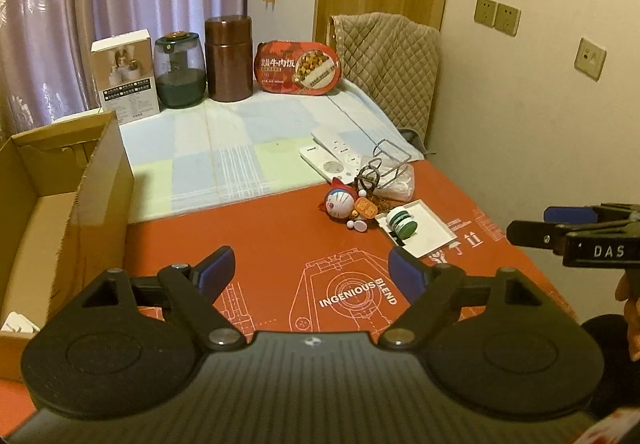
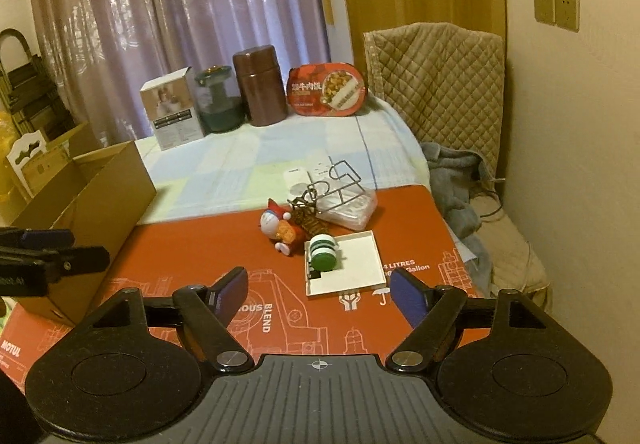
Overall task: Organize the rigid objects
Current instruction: 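Return both tools from the box to the table, then grasp the green-and-white tape roll with the right tool while the left tool approaches the cat figurine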
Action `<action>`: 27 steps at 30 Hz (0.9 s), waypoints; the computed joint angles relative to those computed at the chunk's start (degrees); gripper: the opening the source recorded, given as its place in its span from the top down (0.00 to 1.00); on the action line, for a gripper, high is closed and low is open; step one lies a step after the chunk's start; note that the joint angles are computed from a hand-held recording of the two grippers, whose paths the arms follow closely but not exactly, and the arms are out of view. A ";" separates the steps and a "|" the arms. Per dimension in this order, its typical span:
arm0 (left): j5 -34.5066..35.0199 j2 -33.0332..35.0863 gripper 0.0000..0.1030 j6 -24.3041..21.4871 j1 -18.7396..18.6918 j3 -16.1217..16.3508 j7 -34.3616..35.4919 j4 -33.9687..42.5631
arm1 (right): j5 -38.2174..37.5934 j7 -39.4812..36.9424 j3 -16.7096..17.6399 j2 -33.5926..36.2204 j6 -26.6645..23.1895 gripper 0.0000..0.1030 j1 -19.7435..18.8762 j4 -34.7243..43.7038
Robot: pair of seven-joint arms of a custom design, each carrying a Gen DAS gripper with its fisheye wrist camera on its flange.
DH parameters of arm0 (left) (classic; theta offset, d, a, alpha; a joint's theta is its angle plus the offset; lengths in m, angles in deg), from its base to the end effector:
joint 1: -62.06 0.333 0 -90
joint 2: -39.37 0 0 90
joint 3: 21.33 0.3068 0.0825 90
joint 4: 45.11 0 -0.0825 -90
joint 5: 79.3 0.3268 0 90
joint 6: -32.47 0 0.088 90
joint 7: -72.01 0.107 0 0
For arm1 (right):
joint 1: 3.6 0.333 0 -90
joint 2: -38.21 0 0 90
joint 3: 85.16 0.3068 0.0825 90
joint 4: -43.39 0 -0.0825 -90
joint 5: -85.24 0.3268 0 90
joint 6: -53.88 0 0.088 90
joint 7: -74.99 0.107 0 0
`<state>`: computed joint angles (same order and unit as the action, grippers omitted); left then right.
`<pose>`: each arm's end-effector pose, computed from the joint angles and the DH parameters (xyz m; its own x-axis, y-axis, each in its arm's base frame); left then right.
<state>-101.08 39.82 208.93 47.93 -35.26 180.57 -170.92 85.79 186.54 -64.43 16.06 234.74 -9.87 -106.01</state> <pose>0.4840 -0.2235 0.5069 -0.4539 -0.8891 0.0593 -0.5885 0.2492 -0.7691 0.3975 0.1160 0.5126 -0.0080 -0.9852 -0.1713 -0.6140 0.1400 -0.7768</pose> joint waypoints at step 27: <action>26.54 23.51 0.21 -1.86 5.61 -4.04 -19.24 19.91 | -44.11 26.15 -0.50 32.52 2.13 0.42 -8.63 23.13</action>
